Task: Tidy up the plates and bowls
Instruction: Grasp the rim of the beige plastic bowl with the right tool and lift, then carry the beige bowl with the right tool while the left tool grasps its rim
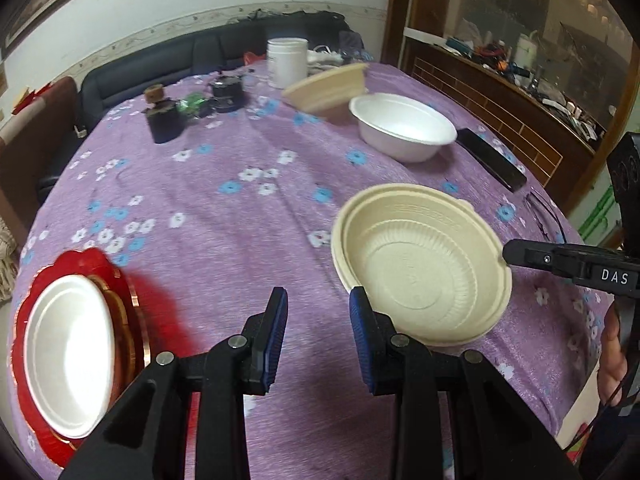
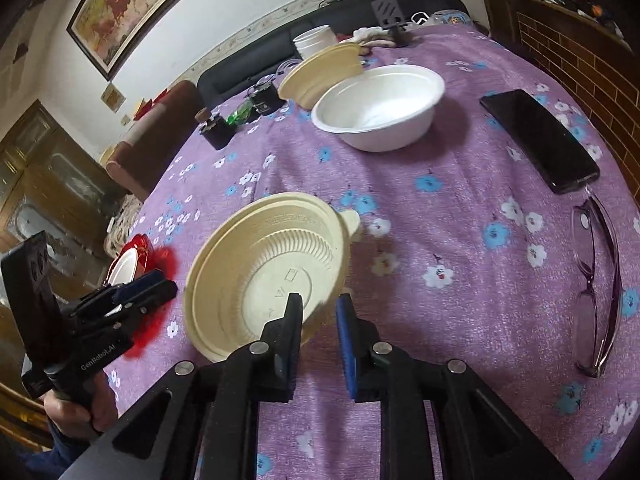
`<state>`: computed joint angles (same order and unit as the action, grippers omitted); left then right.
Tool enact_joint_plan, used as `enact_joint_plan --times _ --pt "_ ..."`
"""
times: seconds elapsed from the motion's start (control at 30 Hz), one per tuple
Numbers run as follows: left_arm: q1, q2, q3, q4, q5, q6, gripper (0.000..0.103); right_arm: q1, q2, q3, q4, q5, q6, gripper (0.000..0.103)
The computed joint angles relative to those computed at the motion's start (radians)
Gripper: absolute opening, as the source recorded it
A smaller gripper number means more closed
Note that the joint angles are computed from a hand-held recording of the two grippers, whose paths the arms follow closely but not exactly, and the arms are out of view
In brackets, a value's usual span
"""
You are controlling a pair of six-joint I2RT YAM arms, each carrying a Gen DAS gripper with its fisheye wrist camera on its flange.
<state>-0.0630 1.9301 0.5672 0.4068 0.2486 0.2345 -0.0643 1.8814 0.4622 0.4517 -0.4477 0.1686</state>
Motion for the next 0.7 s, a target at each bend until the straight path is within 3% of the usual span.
enact_joint_plan --times 0.2,0.37,0.63,0.7 --pt "-0.014 0.041 0.048 -0.029 0.014 -0.04 0.034 -0.044 0.037 0.001 0.041 -0.033 -0.008 0.027" --pt "0.003 0.015 0.041 -0.047 0.013 -0.036 0.035 -0.057 0.049 -0.015 0.088 -0.039 -0.005 0.027" --pt "-0.011 0.045 0.112 -0.118 0.095 -0.057 0.037 -0.043 0.074 -0.006 0.102 -0.024 -0.006 0.027" --pt "-0.045 0.073 0.132 -0.112 0.069 -0.072 0.027 -0.038 0.078 -0.007 0.108 -0.019 -0.001 0.027"
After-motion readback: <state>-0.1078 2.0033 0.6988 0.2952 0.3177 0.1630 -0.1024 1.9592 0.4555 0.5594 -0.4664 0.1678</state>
